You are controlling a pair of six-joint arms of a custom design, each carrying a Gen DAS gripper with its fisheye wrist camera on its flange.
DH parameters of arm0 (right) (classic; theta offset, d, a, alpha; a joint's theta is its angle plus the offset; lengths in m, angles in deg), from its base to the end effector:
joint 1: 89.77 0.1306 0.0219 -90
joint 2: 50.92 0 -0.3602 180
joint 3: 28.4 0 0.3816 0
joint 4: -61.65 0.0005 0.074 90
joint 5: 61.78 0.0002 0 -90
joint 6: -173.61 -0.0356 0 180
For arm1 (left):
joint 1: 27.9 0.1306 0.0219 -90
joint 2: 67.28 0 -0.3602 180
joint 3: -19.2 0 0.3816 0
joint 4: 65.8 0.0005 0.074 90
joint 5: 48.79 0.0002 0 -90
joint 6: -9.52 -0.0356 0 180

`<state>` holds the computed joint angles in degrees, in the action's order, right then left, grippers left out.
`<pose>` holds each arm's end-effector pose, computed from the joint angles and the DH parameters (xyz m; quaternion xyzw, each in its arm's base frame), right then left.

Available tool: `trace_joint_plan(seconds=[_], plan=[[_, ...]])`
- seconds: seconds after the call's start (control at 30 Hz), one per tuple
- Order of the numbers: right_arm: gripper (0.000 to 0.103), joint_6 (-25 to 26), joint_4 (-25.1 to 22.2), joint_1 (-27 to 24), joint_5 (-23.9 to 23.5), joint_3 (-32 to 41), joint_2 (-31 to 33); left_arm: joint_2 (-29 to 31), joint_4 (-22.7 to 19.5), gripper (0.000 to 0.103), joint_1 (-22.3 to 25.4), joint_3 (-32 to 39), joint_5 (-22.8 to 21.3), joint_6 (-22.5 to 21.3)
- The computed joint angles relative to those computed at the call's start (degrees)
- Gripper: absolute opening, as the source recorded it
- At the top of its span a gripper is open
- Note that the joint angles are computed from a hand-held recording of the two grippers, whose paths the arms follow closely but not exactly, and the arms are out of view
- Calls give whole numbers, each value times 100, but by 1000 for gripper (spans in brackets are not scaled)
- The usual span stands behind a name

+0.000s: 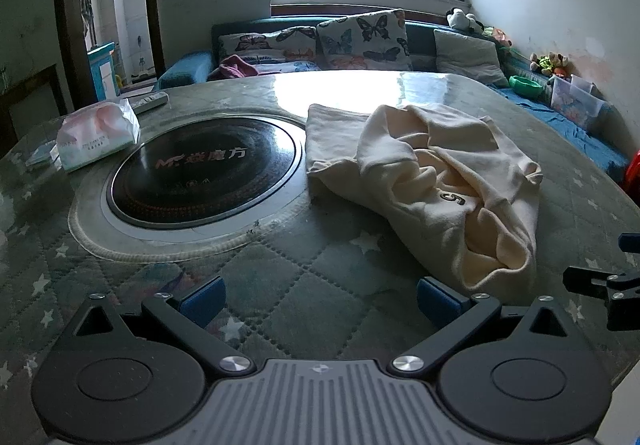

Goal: Fold clothes
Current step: 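Move both tools toward the crumpled cream sweatshirt on the table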

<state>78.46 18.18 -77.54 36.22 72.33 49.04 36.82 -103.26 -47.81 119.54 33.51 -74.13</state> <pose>0.5347 0.1103 0.4163 -0.0285 0.9138 -0.0027 0.4052 0.5397 -0.1909 0.3828 0.0797 0.9056 -0.0340 0.4151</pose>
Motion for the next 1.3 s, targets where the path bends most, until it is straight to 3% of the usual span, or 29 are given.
trace_joint_plan(seconds=[1.3], plan=[[103,126,40,47,-217,246,187,191,-238,103,-118,392,-86,-137]])
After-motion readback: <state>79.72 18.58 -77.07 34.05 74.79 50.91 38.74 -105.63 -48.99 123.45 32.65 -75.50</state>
